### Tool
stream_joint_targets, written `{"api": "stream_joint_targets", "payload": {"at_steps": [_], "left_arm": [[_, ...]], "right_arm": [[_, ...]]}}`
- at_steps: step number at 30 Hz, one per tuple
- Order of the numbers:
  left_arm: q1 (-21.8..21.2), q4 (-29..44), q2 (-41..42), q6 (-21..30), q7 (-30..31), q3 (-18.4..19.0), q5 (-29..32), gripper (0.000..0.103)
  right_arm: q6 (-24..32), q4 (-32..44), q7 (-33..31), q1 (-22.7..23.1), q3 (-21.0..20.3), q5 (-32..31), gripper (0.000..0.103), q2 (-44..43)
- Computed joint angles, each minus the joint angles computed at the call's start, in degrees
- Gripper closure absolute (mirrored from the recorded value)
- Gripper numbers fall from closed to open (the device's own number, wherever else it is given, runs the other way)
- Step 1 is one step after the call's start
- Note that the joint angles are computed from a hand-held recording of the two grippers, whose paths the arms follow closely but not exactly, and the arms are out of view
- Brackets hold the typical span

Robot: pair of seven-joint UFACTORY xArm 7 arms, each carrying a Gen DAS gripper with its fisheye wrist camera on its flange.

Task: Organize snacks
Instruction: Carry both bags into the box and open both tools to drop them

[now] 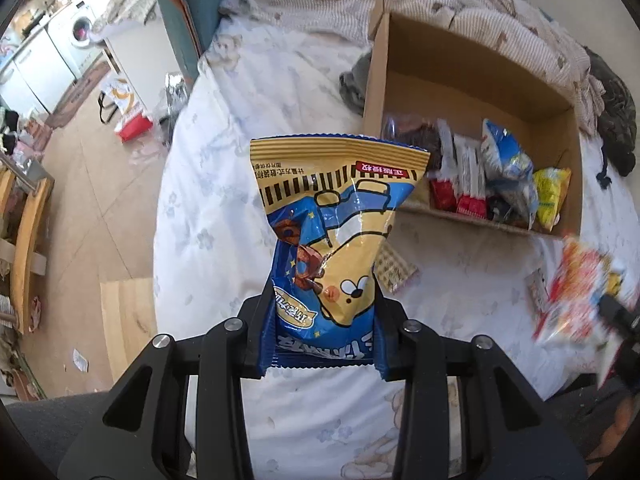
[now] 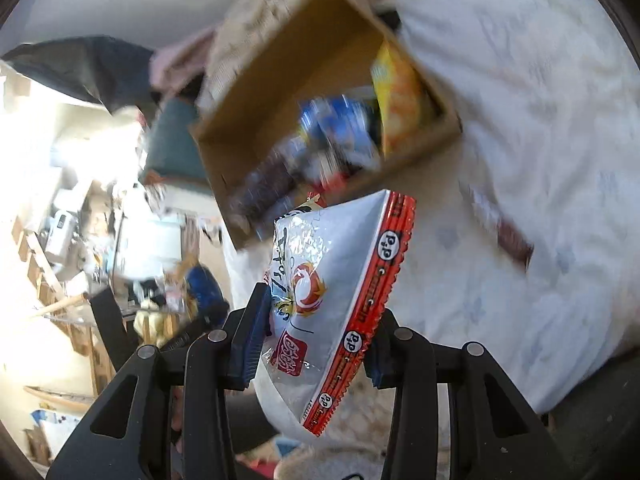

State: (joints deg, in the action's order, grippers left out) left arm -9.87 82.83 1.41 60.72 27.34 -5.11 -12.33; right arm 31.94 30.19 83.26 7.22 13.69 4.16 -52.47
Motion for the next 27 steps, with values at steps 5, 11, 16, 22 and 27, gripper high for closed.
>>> {"api": "stream_joint_targets", "payload": {"at_steps": [5,11,16,22,27], "left_arm": [[-0.4,-1.4,-0.6,-2.8,0.0,-0.2,0.2,0.069],[-0.9,-2.4,-1.7,-7.1,1.8,-0.4,-2.2,0.069],[-1.9,1.3,-0.3,-7.6,4.7,-1.1,-5.5,0.069],[-4.7,10.0,7.1,-3.8,4.3,-3.5,-3.7,0.069],[-6.6,14.5,12.2,-2.1,3.6,-5.0,-3.4,0.069]], "right_arm": [[1.1,1.7,-1.6,-5.9,-1.2,-4.5,0.060,-1.5],[0.0,3.3,-6.4,-8.4,-4.6,-5.6,0.060,1.7],[-3.7,4.3,-10.5,-8.2,-7.4,-3.9,0.060,6.2],[-6.6,6.9,-16.1,-7.0,-10.5,-0.7,0.060,13.4],[-6.7,8.7,-21.7,-4.6,-14.1,3.7,0.058,18.5]]}}
